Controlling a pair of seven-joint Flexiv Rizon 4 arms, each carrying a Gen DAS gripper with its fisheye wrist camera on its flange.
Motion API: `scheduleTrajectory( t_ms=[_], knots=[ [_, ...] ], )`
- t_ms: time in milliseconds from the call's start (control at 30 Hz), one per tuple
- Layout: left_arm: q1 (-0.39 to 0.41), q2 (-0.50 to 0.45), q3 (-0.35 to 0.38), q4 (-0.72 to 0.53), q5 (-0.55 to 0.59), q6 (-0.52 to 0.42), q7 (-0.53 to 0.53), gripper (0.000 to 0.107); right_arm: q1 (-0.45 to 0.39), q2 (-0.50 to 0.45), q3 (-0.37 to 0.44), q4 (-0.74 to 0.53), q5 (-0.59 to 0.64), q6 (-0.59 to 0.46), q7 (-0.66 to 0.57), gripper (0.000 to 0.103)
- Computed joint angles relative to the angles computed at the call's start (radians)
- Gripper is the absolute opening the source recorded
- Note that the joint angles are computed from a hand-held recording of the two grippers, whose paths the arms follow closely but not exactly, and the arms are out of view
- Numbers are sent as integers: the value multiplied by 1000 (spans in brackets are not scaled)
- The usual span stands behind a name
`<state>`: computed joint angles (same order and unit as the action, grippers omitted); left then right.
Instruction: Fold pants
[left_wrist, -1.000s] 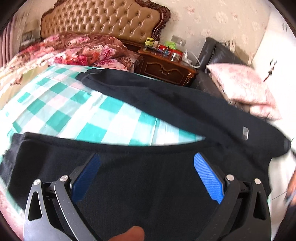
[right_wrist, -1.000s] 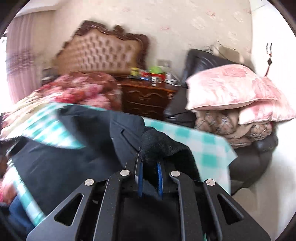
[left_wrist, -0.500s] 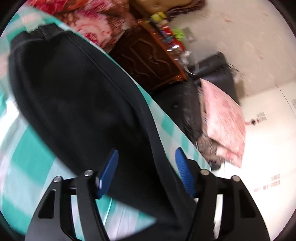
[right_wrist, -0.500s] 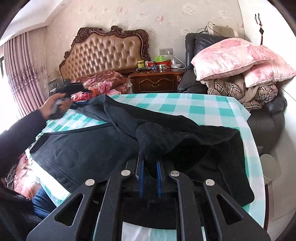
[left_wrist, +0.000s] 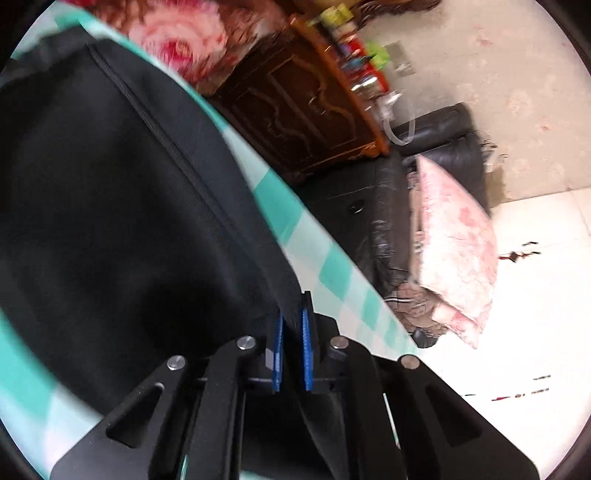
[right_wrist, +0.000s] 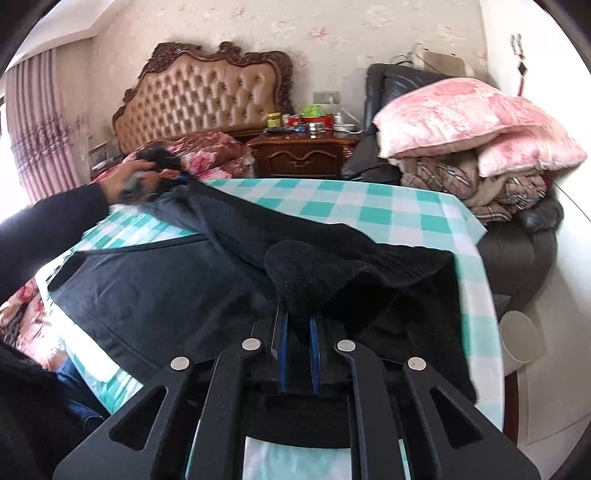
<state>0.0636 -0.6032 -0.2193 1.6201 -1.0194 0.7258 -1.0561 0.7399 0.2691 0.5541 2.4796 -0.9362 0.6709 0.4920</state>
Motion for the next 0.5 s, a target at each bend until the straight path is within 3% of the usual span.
scheduleTrajectory(
  t_ms=[33, 133, 233, 300, 367, 433, 500],
  knots=[
    [-9, 67, 25, 72, -72, 25, 40, 8, 2, 20, 5, 6, 26, -17, -4, 10],
    [-89, 277, 245, 288, -276, -113, 331, 8, 6, 118, 33, 39, 131, -70, 13, 10],
    [-134, 457, 411, 520, -327, -173, 478, 8, 5, 200, 64, 72, 234, -88, 75, 10],
    [-142, 575, 526, 683, -258, -235, 549, 9, 10, 237, 76, 102, 325, -64, 143, 11],
    [-94, 649, 538, 815, -192, -225, 610, 9, 23, 232, 89, 117, 448, -48, 221, 15],
    [19, 685, 448, 906, -177, -187, 665, 10, 31, 240, 105, 146, 497, -1, 336, 26],
    [98, 698, 370, 969, -187, -140, 703, 19, 22, 272, 177, 182, 521, 46, 559, 51]
  ],
)
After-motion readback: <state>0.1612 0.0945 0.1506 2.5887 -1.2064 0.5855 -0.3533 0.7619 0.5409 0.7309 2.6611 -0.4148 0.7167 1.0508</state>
